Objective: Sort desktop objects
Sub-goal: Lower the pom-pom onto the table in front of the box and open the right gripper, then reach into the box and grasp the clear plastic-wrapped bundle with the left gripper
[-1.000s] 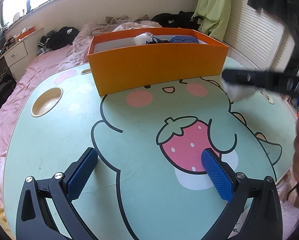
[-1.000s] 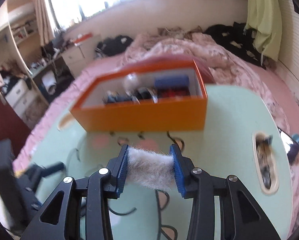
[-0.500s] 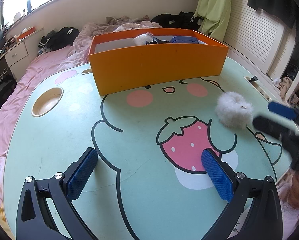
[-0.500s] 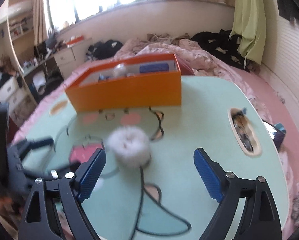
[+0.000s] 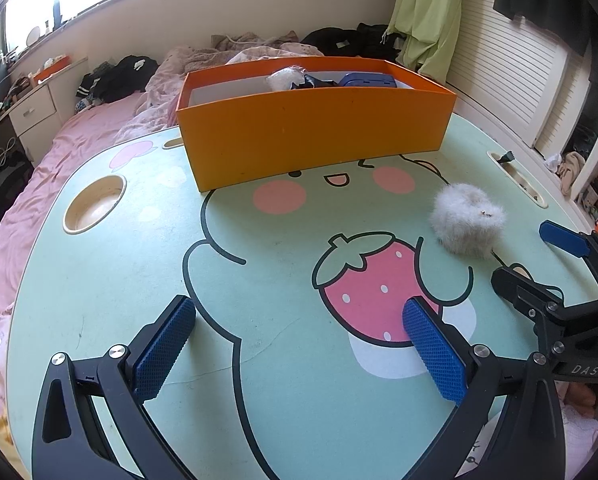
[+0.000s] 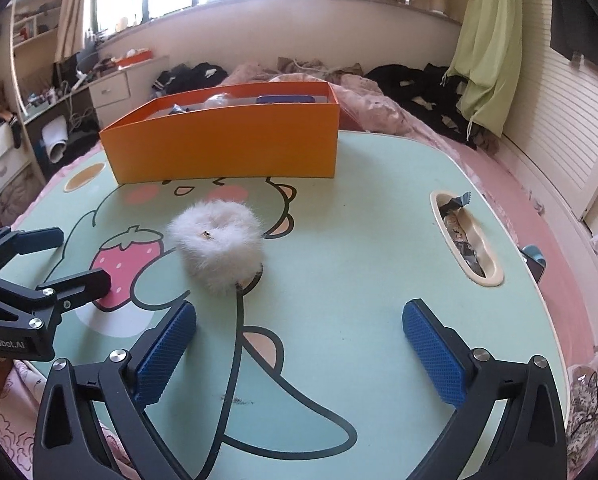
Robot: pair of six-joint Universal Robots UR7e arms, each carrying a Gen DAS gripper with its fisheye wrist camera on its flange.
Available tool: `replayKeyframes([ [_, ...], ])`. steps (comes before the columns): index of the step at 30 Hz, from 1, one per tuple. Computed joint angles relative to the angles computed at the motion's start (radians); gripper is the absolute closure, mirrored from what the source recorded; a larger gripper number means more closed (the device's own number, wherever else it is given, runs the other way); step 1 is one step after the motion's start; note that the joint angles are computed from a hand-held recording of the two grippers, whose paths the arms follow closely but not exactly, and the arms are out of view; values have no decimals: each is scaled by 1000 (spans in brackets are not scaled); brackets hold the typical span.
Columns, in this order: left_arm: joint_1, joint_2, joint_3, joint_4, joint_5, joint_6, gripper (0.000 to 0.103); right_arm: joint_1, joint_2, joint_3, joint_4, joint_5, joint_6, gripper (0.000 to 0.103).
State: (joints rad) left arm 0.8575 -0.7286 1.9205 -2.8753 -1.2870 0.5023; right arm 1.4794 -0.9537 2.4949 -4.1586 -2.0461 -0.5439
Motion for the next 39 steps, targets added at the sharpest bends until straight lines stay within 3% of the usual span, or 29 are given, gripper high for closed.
replayKeyframes([
  [17,-6,3,8,-22,22,-27,0,1,9,9,-26,13,-22,0],
  [24,-19,-22,-4,-41,4,-24,0,-6,12,15,-38,29,-26,0],
  [26,-28,-37,-37,-28,-33,-33,1,-7,12,18,-41,31,-26,0],
  [30,-56,2,-177,26,-46,-55,21,-10,10,19,-41,34,-28,0],
  [34,-70,143,-442,258,2,-130,33,-11,9,22,-41,38,-30,0],
  [36,-70,225,-578,384,33,-185,47,-12,8,22,-39,38,-30,0],
  [39,-71,324,-714,500,72,-238,47,-12,9,23,-41,40,-30,0],
])
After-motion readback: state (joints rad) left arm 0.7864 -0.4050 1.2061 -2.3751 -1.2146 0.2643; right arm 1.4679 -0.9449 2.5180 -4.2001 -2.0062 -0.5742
